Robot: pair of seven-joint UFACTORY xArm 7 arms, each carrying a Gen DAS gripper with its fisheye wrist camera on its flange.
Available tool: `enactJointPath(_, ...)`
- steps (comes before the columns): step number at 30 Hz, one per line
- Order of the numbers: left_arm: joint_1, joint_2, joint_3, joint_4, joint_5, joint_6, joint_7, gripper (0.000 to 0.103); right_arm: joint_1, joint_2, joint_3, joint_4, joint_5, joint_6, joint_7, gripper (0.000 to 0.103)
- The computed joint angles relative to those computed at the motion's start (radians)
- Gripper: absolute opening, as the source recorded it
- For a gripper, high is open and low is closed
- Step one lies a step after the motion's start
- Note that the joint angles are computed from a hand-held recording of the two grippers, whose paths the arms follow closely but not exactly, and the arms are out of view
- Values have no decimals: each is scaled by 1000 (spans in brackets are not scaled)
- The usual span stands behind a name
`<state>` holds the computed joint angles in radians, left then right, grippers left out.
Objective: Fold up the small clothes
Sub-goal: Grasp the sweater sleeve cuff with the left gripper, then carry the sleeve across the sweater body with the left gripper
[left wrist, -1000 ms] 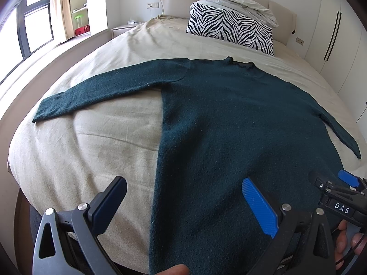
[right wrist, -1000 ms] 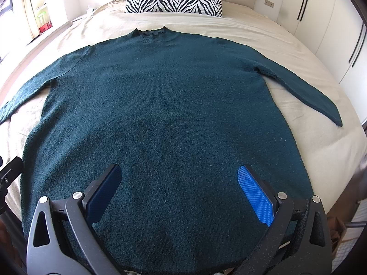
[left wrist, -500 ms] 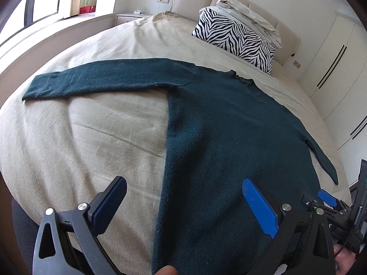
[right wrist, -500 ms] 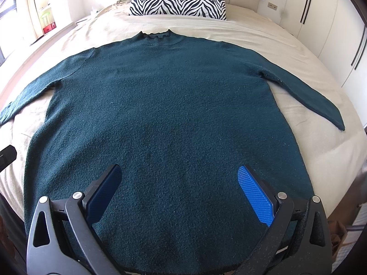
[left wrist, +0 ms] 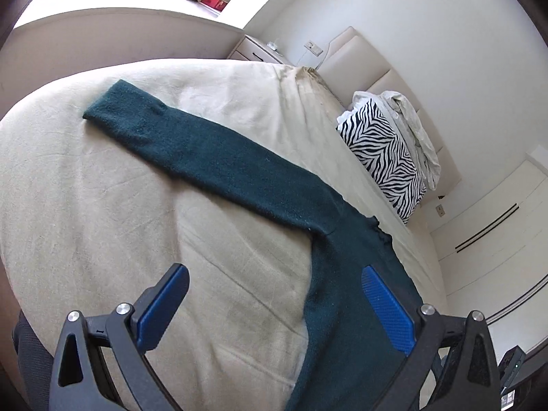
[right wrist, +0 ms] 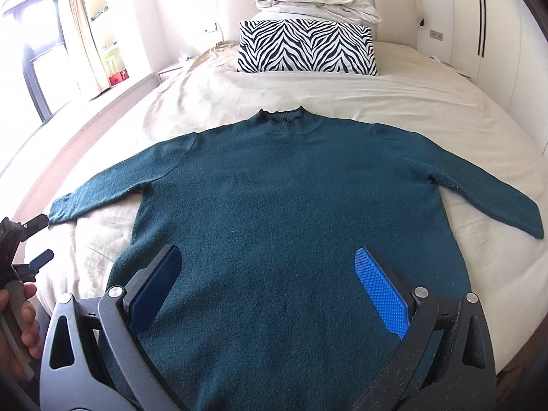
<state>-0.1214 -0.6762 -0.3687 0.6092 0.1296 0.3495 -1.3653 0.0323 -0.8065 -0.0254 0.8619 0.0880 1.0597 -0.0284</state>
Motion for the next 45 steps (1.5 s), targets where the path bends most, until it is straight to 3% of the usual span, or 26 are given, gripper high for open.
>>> enactJointPath(4, 94, -25, 64, -124, -45, -189, -66, 100, 28, 22, -24, 7, 64, 33, 14, 74)
enactJointPath(7, 145, 17, 96, -175, -91, -284, -86, 82, 38, 38, -39, 4, 107, 49, 23, 61)
enactJointPath(10, 166, 63, 117, -219, -154, -374, -114, 73, 36, 43, -42, -2, 128, 39, 31, 61)
enactJointPath(14, 287, 88, 36, -221, -196, -435, -151, 74, 34, 62, -52, -6, 151, 40, 42, 61)
enactJointPath(18, 360, 157, 12, -206, -227, -497, -156, 72, 31, 70, -55, -20, 162, 37, 41, 61)
enactJointPath(21, 344, 192, 55, -202, -251, -523, -124, 54, 25, 66, -64, -32, 172, 30, 39, 61)
enactJointPath(22, 334, 203, 71, -197, -256, -520, -108, 42, 22, 67, -69, -34, 175, 29, 38, 61)
enactJointPath(23, 311, 204, 104, -193, -255, -500, -82, 23, 19, 70, -74, -37, 178, 27, 37, 61)
enactJointPath(25, 330, 213, 90, -148, -229, -432, -31, 7, 12, 73, -88, -41, 186, 30, 34, 61)
enactJointPath(26, 361, 218, 58, -111, -183, -395, -23, 7, 9, 80, -98, -40, 194, 31, 32, 61)
enactJointPath(28, 387, 250, 25, -8, 10, -331, -55, 7, 2, 95, -117, -36, 210, 35, 26, 61)
enactJointPath(31, 323, 361, -11, 215, 323, -189, -69, 8, 0, 143, -154, -15, 258, 40, 7, 61)
enactJointPath(32, 328, 408, -73, 305, 428, -114, -51, 8, 3, 167, -166, 0, 283, 41, -4, 61)
enactJointPath(35, 399, 579, -386, 559, 742, 199, 36, 9, 30, 270, -211, 65, 388, 56, -65, 61)
enactJointPath(37, 439, 729, -596, 657, 935, 393, 50, 9, 50, 359, -239, 125, 491, 92, -106, 61)
enactJointPath(38, 448, 792, -676, 678, 1018, 471, 42, 9, 62, 410, -252, 161, 549, 124, -124, 61)
enactJointPath(39, 431, 850, -714, 693, 1071, 528, 40, 9, 73, 467, -269, 198, 616, 166, -142, 61)
enactJointPath(42, 334, 894, -683, 694, 1119, 610, 37, 10, 83, 613, -265, 291, 764, 240, -163, 61)
enactJointPath(45, 314, 851, -651, 676, 1097, 594, 26, 11, 79, 725, -222, 351, 880, 255, -152, 61)
